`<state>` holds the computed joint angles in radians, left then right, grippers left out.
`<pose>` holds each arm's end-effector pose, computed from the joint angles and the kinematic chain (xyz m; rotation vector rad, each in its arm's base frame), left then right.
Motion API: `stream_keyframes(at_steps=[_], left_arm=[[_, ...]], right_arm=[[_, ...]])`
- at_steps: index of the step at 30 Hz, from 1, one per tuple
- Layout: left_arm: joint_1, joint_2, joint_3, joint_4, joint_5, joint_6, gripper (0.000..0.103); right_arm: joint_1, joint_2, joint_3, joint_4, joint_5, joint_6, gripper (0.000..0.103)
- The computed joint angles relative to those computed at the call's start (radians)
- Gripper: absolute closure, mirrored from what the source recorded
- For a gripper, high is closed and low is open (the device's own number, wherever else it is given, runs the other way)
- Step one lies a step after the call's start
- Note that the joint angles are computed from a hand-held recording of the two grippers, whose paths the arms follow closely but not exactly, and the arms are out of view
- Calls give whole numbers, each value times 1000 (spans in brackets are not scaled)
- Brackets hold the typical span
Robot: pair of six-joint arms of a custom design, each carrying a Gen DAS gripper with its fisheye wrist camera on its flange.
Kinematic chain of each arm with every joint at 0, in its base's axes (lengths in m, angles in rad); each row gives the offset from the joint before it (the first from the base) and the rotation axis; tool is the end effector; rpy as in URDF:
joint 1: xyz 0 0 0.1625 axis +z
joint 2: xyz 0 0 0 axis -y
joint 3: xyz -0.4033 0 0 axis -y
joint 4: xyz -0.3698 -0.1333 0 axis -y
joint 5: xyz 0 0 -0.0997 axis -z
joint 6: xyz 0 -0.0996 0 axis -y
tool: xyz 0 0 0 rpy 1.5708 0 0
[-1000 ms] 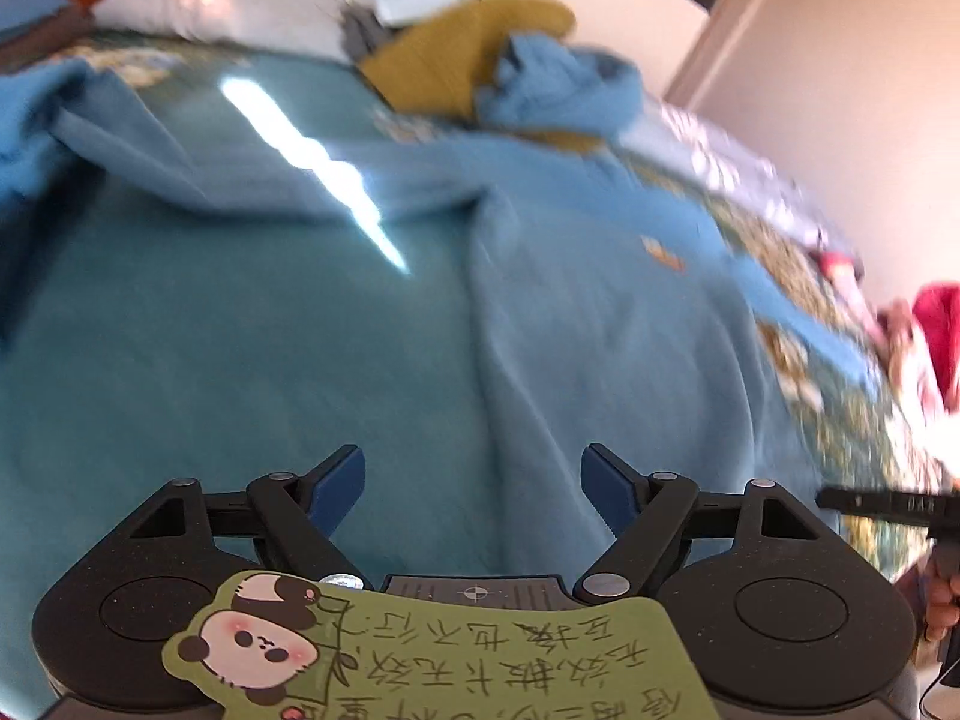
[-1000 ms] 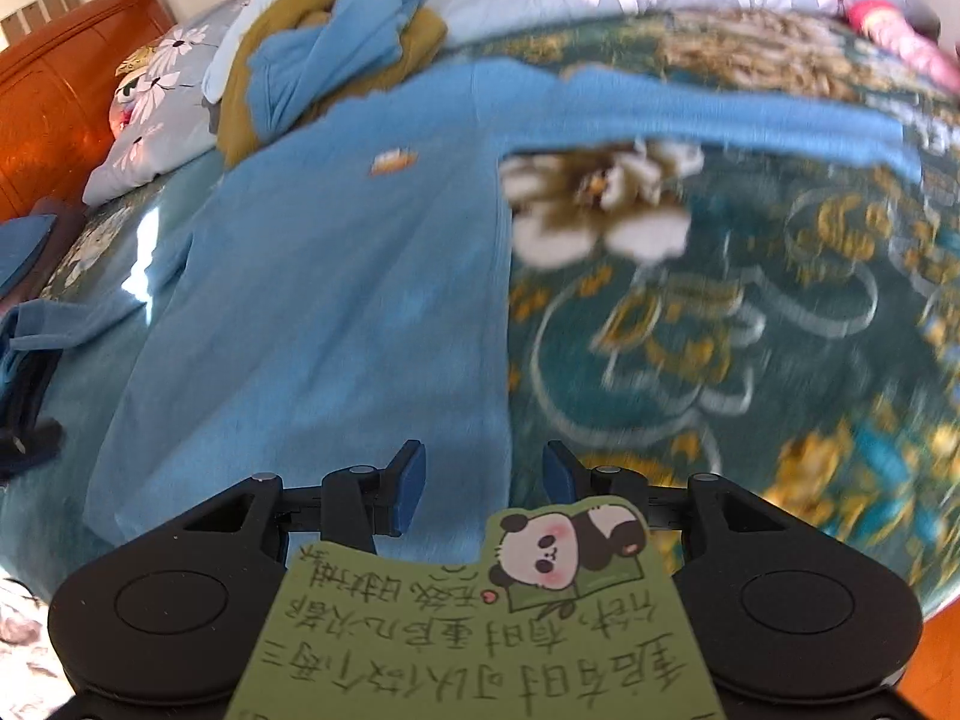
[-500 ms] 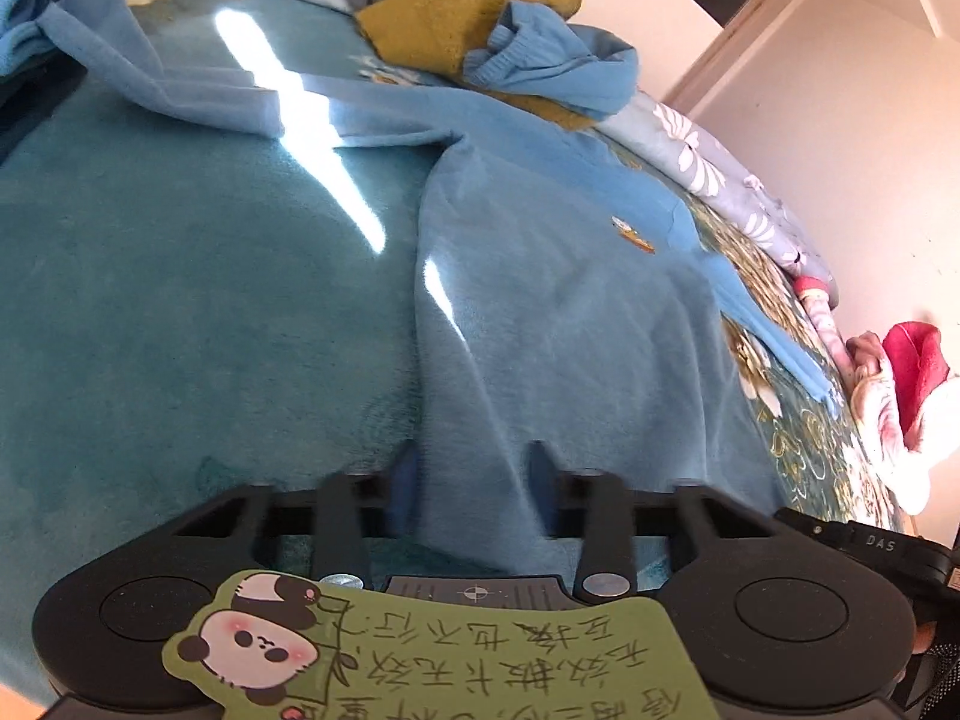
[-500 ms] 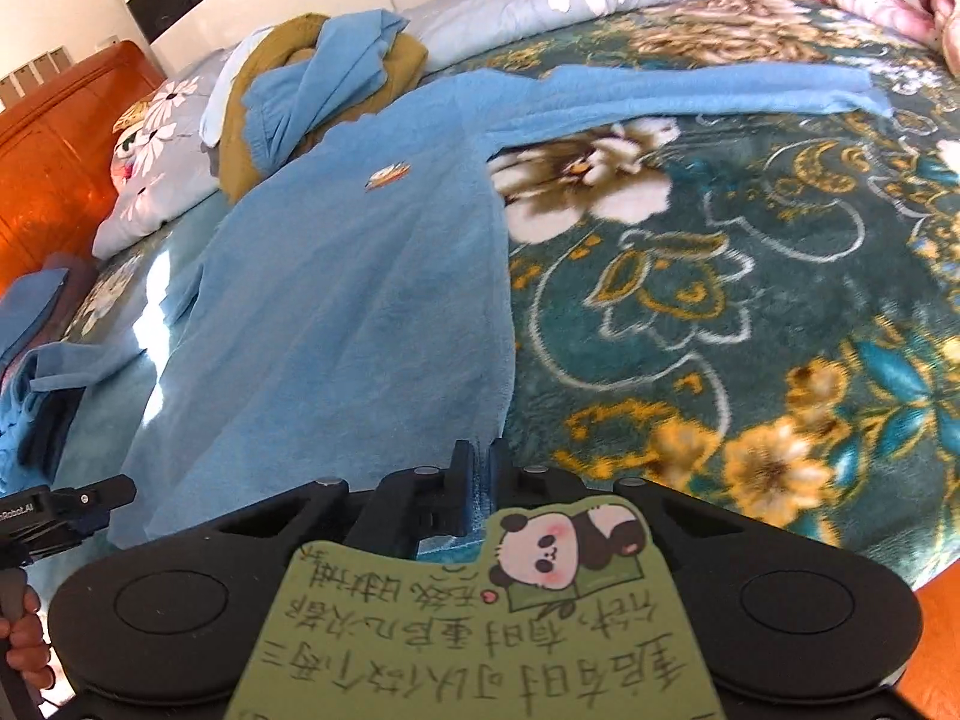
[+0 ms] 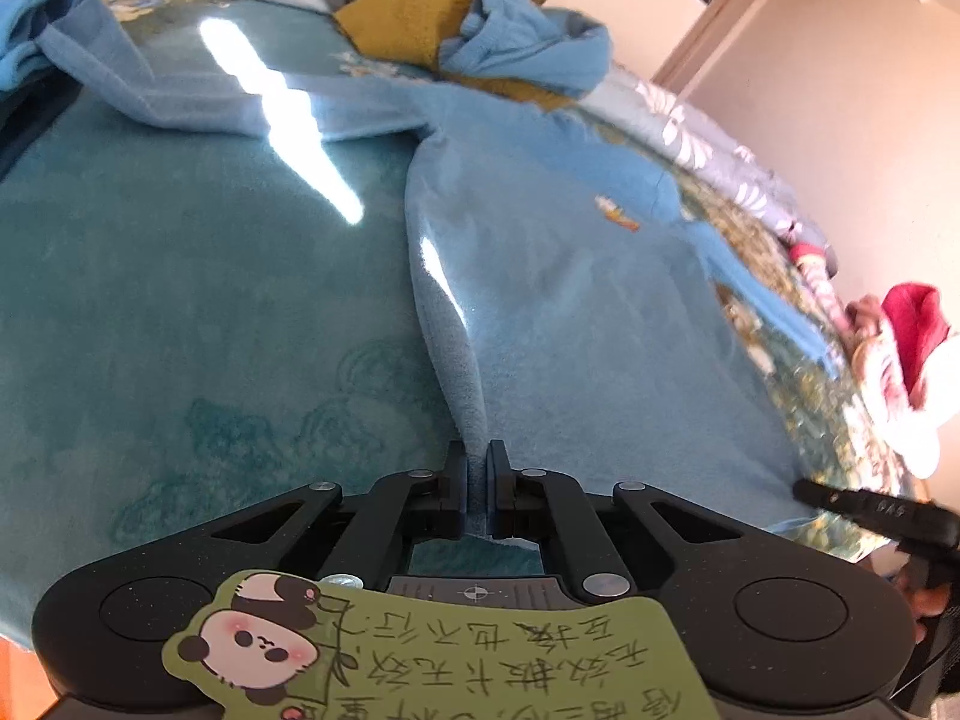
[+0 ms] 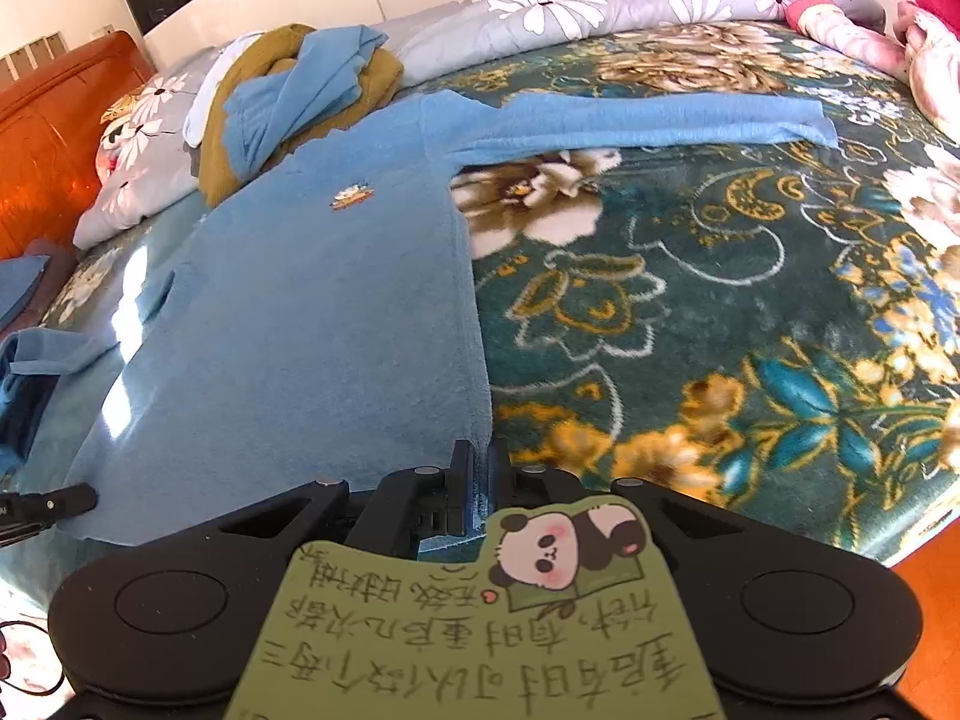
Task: Fold clothes
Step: 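Pinch the sweatshirt body with the left gripper and lift it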
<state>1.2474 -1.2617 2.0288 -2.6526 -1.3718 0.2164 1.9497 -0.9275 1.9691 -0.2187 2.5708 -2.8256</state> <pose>-0.0183 -0.5359 0.2280 0.7347 2.8293 -0.4787 0.1910 -0.3460 0.0587 -0.3944 -2.1708 1.1973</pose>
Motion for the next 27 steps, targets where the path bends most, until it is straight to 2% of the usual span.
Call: stream_keyframes(at_steps=[5, 7, 8, 9, 10, 11, 12, 13, 14, 15, 17, 19, 22, 24, 26, 27], left_arm=[[3, 4, 3, -19, -7, 19, 98], [11, 1, -16, 19, -27, 3, 95], [16, -2, -27, 43, -36, -2, 84], [23, -7, -41, 66, -51, -3, 77], [28, -12, -47, 68, -60, 1, 63], [33, -18, -52, 60, -65, 9, 55], [37, -22, -55, 31, -62, 20, 52], [40, -24, -58, -5, -56, 31, 41], [41, -21, -58, -66, -32, 40, 25], [40, -8, -59, -150, 6, 46, 20], [33, 51, -93, -309, 113, 28, 18], [42, 133, -171, -411, 181, -24, 18], [53, 252, -317, -444, 277, -149, 18], [62, 314, -398, -452, 310, -236, 18], [65, 360, -452, -463, 338, -276, 18], [66, 377, -470, -471, 345, -285, 22]], right_arm=[[-6, 14, -12, 22, -6, 15, 100], [-3, 18, -17, 25, -9, 10, 98], [-3, 13, -13, 18, -17, 3, 92], [-1, 8, -6, 3, -23, -9, 90], [5, 4, -1, -16, -16, -25, 85], [11, 1, 5, -34, -7, -42, 74], [16, -3, 10, -53, 8, -55, 67], [22, -8, 14, -69, 27, -58, 59], [27, -15, 18, -82, 44, -57, 60], [31, -24, 22, -95, 62, -57, 60], [39, -41, 29, -124, 98, -63, 57], [41, -57, 32, -155, 129, -80, 57], [34, -77, 31, -190, 129, -121, 56], [30, -72, 16, -190, 122, -139, 55], [26, -64, 3, -189, 110, -156, 53], [24, -61, -4, -188, 104, -165, 53]])
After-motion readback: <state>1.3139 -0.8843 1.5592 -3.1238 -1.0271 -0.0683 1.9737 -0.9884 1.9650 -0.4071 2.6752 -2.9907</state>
